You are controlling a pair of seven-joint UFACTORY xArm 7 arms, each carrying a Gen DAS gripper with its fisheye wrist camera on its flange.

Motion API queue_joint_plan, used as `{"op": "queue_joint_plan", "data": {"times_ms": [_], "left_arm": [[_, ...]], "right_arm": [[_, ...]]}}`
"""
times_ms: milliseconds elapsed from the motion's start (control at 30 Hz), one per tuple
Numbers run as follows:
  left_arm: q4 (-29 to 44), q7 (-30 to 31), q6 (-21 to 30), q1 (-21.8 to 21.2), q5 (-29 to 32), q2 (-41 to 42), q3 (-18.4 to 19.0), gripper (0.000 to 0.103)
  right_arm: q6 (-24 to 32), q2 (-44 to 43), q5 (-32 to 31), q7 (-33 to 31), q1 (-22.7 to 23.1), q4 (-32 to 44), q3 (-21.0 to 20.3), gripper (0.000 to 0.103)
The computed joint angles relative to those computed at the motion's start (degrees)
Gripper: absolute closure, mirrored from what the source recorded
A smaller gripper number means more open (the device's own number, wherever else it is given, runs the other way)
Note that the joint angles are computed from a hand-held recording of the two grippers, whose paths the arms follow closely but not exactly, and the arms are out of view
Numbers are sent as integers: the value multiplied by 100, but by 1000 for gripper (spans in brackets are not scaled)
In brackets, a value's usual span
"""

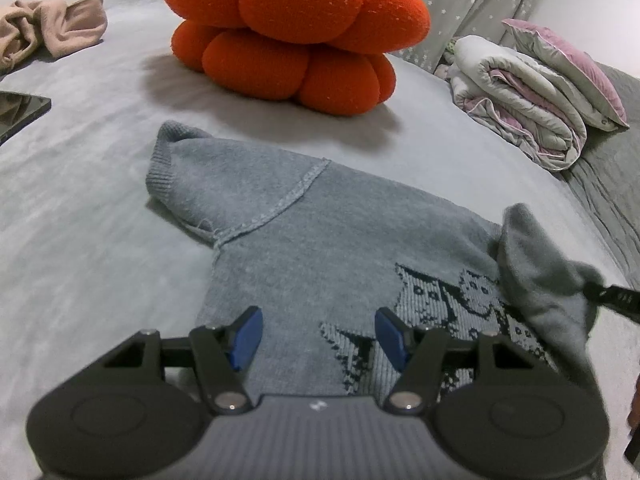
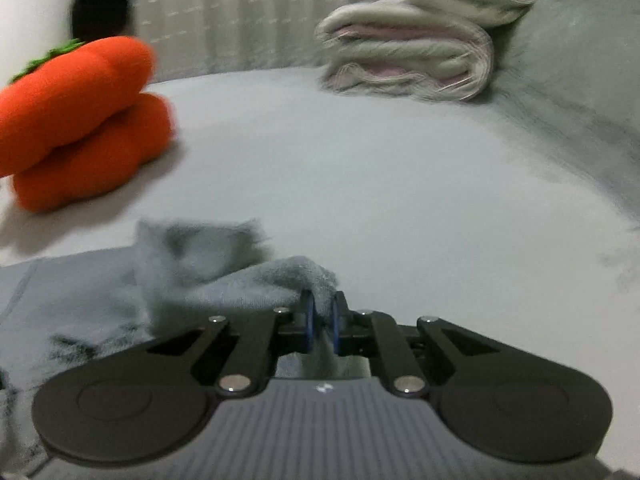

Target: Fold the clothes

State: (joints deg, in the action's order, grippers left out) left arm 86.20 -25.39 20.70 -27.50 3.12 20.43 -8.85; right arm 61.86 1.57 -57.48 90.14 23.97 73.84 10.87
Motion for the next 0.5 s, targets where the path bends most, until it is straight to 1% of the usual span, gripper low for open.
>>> {"op": "queue_joint_plan", "data": {"times_ms": [133, 200, 267, 367, 467, 500], "left_arm": [[15, -8, 4, -12, 21, 14, 13, 39], [19, -8, 4, -16, 32, 19, 17, 39], [34, -8, 16, -26, 54, 24, 24, 39], [20, 1, 8, -29, 71, 18, 25, 39], [20, 5, 16, -20, 56, 14, 17, 39], [31, 9, 25, -14, 45, 20, 13, 39]], "right_arm": [[1463, 93, -215, -75, 132, 217, 49, 94], [1864, 40, -173, 54, 151, 164, 30, 94], [2011, -80, -42, 174, 102, -2, 5, 95], [1999, -249, 239, 313, -17, -303, 11, 95], [1916, -301, 495, 362, -116, -470, 36, 95], [1775, -366, 550, 393, -150, -569, 30, 94]]}}
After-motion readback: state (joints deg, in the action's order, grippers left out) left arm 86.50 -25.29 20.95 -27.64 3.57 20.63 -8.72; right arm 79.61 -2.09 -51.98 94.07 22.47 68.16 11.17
